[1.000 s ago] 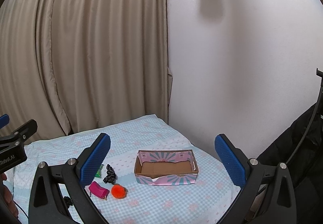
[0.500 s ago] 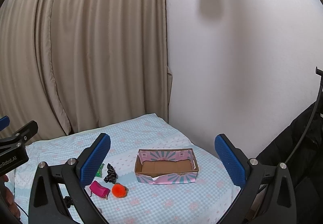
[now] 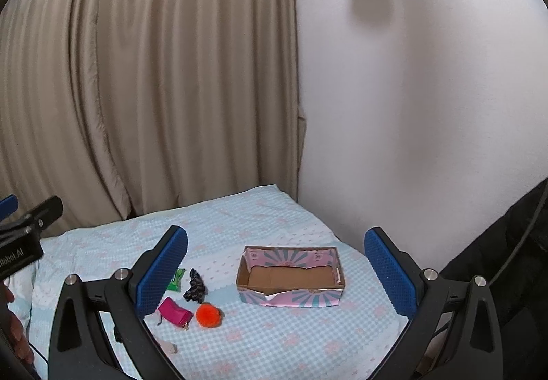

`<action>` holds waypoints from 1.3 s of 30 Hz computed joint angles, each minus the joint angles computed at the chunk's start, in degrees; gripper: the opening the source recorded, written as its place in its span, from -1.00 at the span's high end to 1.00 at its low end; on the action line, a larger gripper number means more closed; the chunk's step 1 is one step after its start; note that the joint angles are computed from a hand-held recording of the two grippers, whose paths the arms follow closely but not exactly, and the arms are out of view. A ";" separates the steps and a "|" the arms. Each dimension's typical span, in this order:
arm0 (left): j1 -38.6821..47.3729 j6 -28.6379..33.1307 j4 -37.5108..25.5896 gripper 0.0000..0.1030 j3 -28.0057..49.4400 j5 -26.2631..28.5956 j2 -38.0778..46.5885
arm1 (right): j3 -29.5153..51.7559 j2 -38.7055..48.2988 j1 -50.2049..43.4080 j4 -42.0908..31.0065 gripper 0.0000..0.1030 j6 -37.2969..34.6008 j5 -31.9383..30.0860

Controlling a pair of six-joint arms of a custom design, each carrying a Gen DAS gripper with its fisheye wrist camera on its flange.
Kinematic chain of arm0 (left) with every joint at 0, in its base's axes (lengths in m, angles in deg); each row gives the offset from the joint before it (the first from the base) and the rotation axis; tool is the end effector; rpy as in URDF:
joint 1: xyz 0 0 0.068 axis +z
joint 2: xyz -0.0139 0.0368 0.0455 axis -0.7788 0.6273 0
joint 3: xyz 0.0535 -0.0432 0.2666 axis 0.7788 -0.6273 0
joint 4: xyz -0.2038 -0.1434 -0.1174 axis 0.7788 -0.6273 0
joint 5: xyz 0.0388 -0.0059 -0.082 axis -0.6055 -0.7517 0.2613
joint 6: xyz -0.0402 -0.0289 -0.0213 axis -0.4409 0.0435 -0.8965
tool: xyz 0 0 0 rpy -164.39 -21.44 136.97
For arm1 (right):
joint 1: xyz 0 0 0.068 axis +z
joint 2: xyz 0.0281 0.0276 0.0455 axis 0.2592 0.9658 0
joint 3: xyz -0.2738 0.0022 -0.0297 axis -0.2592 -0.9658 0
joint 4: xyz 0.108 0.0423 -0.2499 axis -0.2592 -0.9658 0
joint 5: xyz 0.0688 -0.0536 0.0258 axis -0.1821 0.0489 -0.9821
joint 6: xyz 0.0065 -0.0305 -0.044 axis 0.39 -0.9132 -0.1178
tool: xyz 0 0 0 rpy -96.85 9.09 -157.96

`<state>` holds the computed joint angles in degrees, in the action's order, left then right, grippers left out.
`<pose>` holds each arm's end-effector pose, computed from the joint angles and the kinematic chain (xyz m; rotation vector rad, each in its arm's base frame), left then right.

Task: Organize soft objects
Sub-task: 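Grasp the black sock with the left tool while the right tool grasps the brown plush toy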

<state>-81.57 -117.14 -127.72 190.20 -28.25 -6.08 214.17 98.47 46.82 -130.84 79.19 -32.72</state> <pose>0.2435 -0.1114 0.5007 -0.4252 1.9299 0.3011 0.2704 0.1543 0.5252 -0.2304 1.9875 0.1037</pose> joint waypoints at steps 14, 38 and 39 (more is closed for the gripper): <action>26.32 14.14 14.19 -1.00 -28.62 20.95 -17.84 | -15.55 0.15 8.17 8.93 -1.00 4.47 -0.21; 65.48 37.17 62.02 -0.98 -66.28 60.47 13.37 | -21.19 36.53 22.79 30.50 -1.00 3.44 -6.63; 65.29 36.87 63.34 -0.97 -65.84 60.57 16.06 | -19.85 38.88 22.99 30.56 -1.00 2.90 -6.91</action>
